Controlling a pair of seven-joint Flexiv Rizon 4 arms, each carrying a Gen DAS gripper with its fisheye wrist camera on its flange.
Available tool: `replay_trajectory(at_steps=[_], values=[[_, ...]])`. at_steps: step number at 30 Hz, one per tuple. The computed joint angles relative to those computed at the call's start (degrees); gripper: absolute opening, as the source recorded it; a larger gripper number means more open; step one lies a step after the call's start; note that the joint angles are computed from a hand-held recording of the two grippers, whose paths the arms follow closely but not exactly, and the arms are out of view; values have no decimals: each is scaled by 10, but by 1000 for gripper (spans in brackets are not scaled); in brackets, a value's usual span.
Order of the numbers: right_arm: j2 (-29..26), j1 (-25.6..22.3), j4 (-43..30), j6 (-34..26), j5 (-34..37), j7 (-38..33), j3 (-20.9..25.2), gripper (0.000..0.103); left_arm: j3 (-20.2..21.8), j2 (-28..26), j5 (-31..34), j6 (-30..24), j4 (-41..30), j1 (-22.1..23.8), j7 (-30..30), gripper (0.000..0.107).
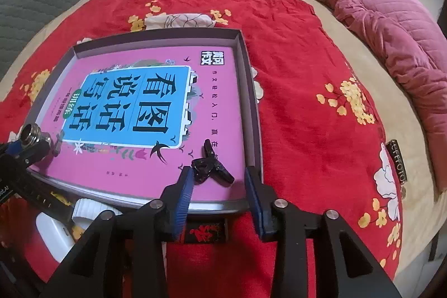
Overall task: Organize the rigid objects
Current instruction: 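Lower the jar into the box and open the left tool while the right tool releases the clip, then withdraw both open tools from the grey box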
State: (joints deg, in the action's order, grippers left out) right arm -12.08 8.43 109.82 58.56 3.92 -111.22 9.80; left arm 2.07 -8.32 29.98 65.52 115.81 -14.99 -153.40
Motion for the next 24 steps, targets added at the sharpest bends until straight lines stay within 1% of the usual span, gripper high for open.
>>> replay_trajectory(at_steps=[4, 6, 9, 14, 16, 19, 24], values=[[6, -7, 0, 3, 25, -12, 5, 42, -1, 0, 4, -8, -3, -1, 3, 43], [13, -11, 2, 8, 44, -26, 8, 45, -1, 0, 3, -8, -2, -1, 3, 43], [26, -20, 6, 20, 88, -60, 16, 49, -1, 1, 6, -14, -3, -2, 3, 43], [50, -25, 10, 38, 155, -114, 18, 50, -3, 8, 12, -16, 1, -1, -1, 43], [58, -26, 8, 33, 180, -130, 15, 51, -3, 12, 19, -23, 1, -2, -8, 43], [65, -24, 8, 26, 200, -140, 9, 52, -4, 18, 4, 8, 18, 8, 0, 43], [70, -21, 9, 17, 212, -144, 0, 53, -6, 26, 2, 24, 28, 13, -1, 43]])
